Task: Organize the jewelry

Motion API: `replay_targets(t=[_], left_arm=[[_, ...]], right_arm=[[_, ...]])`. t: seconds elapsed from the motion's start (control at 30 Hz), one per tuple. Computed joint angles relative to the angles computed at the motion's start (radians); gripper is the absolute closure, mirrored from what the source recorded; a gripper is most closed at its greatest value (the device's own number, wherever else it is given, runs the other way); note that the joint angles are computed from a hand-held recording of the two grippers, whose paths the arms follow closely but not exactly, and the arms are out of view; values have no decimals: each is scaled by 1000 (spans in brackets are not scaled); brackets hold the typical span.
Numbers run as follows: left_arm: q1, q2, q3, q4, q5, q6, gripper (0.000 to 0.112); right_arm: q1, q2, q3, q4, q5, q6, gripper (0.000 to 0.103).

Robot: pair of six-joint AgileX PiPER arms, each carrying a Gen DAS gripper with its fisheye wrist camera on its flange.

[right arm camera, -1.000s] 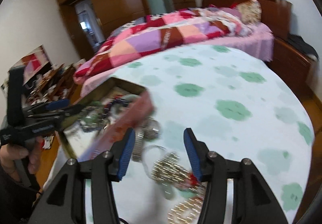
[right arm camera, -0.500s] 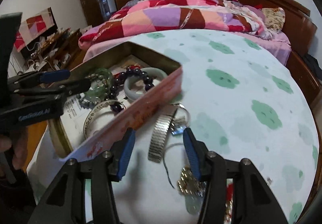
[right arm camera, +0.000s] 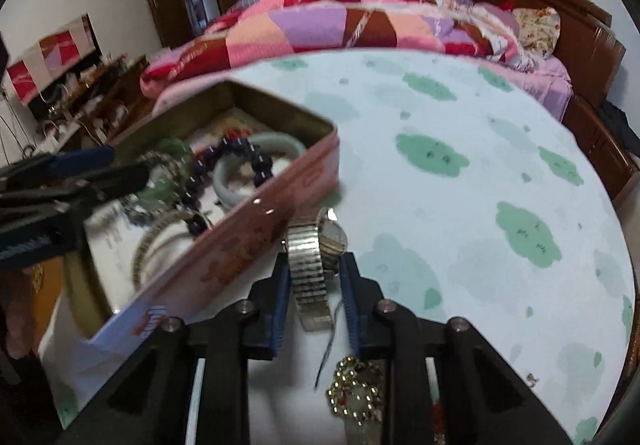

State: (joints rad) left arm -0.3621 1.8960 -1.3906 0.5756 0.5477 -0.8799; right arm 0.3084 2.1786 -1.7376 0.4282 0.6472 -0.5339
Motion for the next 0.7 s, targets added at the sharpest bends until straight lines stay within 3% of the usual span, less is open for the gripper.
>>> replay_targets(t=[0.1, 0.17, 0.2, 0.37, 0.47, 0.57, 0.63, 0.7], left_arm=[[-29, 1, -24, -2, 8, 17, 47], [-49, 7, -46, -22, 9, 43, 47], [-60, 14, -61, -35, 11, 56, 47], [-111, 75, -151, -73, 51, 105, 47], [-131, 90, -167, -46, 67, 77, 47], [-141, 96, -171, 29, 99, 10, 47], [-134, 89, -159, 58, 107, -22, 47], [-125, 75, -135, 87, 110, -62, 47]], right_arm=[[-26, -90, 111, 88, -57, -87, 78], [-46, -142, 175, 124, -97, -125, 97], [-60, -164, 204, 148, -117, -146, 102], [-146, -215, 264, 286, -116, -247, 100], [-162, -194, 230, 273, -82, -231, 99], [-146, -170, 208, 263, -76, -236, 92], [-145, -151, 187, 271, -32, -225, 68], [-132, -170, 226, 288, -53, -255, 63]])
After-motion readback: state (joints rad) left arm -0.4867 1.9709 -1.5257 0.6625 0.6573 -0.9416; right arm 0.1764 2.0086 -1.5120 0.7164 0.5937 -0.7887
